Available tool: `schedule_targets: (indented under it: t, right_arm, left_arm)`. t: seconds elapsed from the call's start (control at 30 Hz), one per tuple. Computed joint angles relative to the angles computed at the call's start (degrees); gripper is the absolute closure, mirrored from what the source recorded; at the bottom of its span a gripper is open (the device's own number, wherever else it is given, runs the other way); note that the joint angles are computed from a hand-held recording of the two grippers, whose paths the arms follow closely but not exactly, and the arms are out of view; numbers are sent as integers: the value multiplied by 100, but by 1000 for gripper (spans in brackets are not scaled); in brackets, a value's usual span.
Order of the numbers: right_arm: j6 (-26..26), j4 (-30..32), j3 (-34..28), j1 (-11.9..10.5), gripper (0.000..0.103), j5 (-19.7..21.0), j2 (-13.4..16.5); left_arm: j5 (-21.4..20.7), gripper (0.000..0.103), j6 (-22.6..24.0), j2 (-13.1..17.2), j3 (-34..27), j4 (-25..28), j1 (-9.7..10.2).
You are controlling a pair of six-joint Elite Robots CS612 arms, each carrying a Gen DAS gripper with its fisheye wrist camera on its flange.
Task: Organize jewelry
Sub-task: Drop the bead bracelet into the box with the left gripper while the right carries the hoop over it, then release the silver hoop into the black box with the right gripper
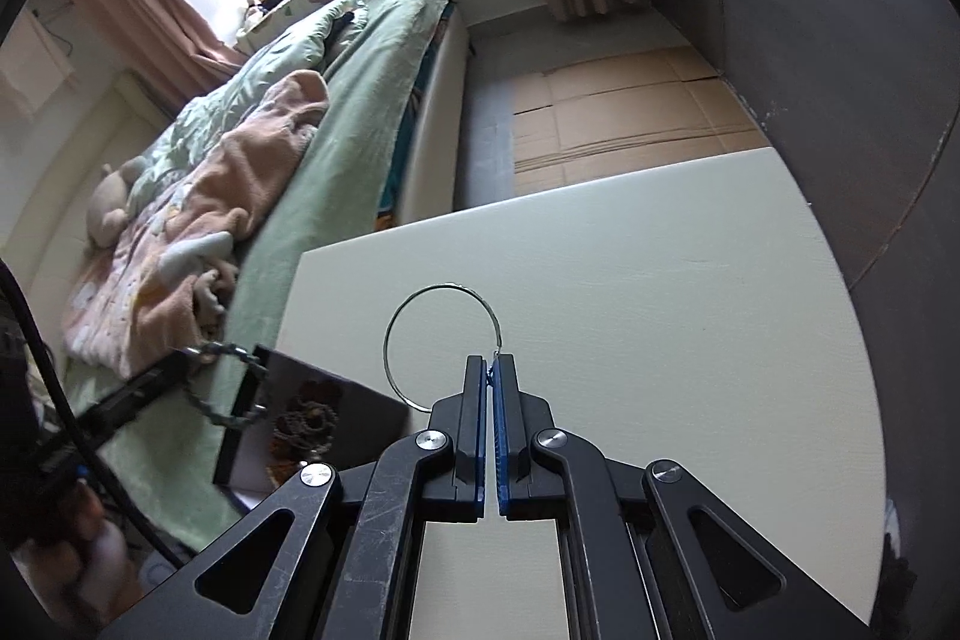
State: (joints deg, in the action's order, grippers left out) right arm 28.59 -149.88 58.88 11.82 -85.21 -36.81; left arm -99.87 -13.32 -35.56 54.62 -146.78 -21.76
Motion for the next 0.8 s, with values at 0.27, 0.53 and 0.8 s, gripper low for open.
schedule_targets:
  t: [0.27, 0.53, 0.8]
  right_arm:
    - [-22, -105, -219, 36, 99, 298, 119]
    - [-295, 35, -571, 130, 99, 771, 302]
    - [-513, 348, -951, 216, 99, 1051, 516]
  left_arm:
    - [-366, 90, -439, 104, -91, -108, 95]
    - [-376, 34, -584, -87, 299, -693, 135]
    - [-359, 34, -705, -182, 484, -653, 217]
